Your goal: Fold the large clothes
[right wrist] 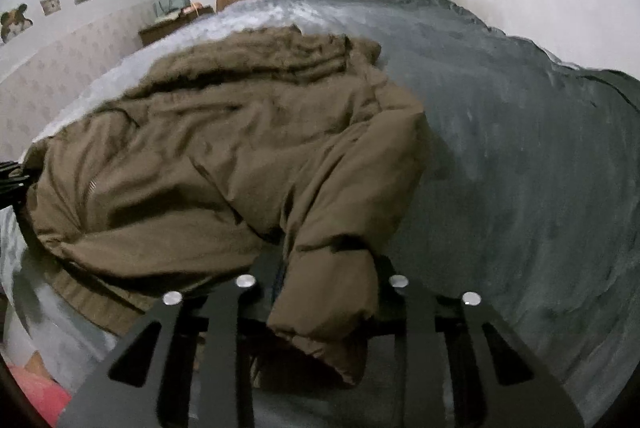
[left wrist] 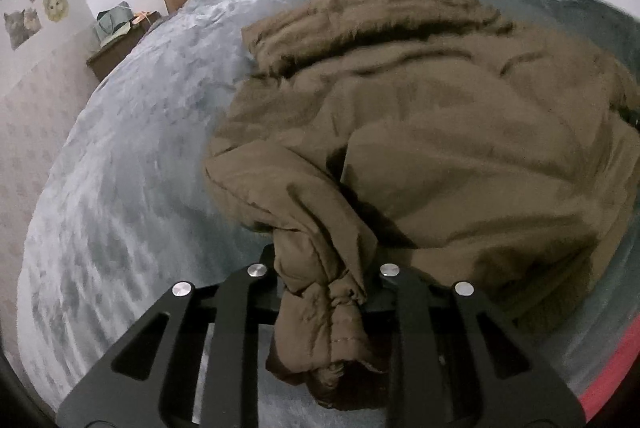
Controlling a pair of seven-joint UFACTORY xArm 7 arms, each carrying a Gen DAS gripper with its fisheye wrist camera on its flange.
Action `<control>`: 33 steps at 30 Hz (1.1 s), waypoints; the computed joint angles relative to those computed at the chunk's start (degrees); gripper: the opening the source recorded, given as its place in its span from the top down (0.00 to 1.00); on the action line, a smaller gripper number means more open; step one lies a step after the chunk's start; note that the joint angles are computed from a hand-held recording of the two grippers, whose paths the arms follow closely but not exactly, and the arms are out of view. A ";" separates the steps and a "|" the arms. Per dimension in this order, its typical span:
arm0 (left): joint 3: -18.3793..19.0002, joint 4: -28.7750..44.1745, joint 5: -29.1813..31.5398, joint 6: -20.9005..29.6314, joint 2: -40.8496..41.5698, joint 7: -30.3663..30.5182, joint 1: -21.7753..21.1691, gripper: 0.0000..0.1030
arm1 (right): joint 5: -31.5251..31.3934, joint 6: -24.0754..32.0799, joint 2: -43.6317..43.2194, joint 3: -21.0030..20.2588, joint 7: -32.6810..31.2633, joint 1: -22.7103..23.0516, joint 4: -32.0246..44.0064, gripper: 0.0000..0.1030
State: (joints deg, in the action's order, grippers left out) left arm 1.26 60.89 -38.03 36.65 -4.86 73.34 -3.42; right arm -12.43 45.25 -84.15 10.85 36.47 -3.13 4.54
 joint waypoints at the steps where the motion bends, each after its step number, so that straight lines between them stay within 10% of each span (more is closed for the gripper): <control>1: 0.28 1.77 -0.88 1.81 0.42 -0.47 0.10 0.81 | -0.19 -0.62 0.15 -0.44 -0.33 -0.24 0.60 0.77; 33: -8.52 48.12 0.29 13.44 25.67 -20.68 2.64 0.82 | 4.86 -33.01 40.97 -9.10 -11.18 -13.75 25.65 0.83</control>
State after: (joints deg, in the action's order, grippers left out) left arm -7.26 109.01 -37.75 50.09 20.81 52.66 -0.78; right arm -7.57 12.24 -43.18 1.75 25.29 -16.87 30.19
